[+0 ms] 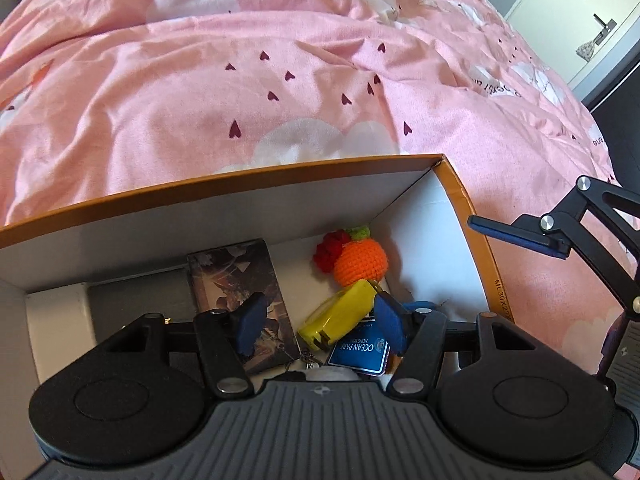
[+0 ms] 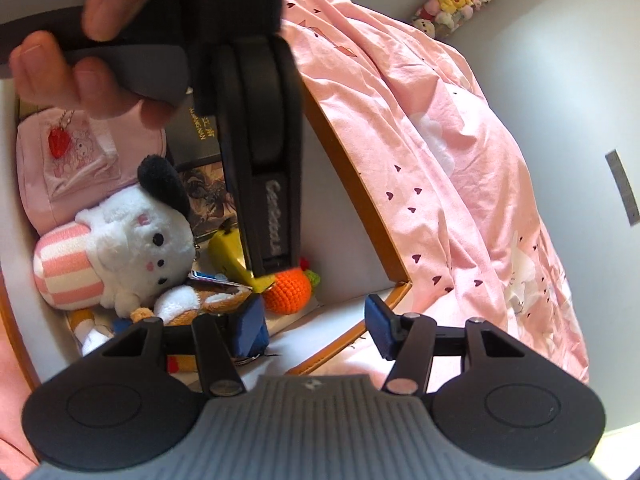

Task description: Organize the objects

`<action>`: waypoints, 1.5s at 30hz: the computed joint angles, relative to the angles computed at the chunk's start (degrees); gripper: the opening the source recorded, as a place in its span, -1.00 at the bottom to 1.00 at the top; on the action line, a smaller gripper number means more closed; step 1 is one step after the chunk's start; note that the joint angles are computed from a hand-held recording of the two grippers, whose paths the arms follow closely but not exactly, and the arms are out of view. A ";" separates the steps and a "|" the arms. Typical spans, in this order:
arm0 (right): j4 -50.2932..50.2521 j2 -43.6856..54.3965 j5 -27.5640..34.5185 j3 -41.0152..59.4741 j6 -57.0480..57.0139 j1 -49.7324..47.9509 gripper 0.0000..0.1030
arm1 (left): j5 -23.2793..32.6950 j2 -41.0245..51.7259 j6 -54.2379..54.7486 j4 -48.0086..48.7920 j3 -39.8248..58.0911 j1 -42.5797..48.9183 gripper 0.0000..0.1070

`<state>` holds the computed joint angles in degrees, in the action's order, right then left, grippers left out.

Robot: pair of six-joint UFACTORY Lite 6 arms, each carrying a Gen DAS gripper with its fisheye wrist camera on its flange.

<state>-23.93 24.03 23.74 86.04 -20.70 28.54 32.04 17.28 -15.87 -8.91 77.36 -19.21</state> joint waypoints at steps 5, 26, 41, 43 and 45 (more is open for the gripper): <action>9.22 -1.71 2.54 0.99 -2.61 -0.44 0.13 | -2.85 -10.89 -17.70 15.03 -9.12 -4.05 0.33; -22.19 -38.01 5.32 -31.38 83.22 18.67 0.60 | 37.21 -43.52 -80.64 70.81 -31.20 -48.27 0.65; -44.14 -38.34 23.61 -39.19 126.47 39.96 0.72 | 49.89 -50.84 -95.83 63.06 -43.57 -62.95 0.70; -44.43 -37.42 24.06 -39.87 127.86 40.74 0.72 | 49.55 -49.73 -95.84 62.28 -43.59 -63.53 0.70; -44.55 -37.19 23.59 -40.96 129.15 41.00 0.72 | 49.14 -48.80 -96.04 61.53 -43.40 -63.49 0.70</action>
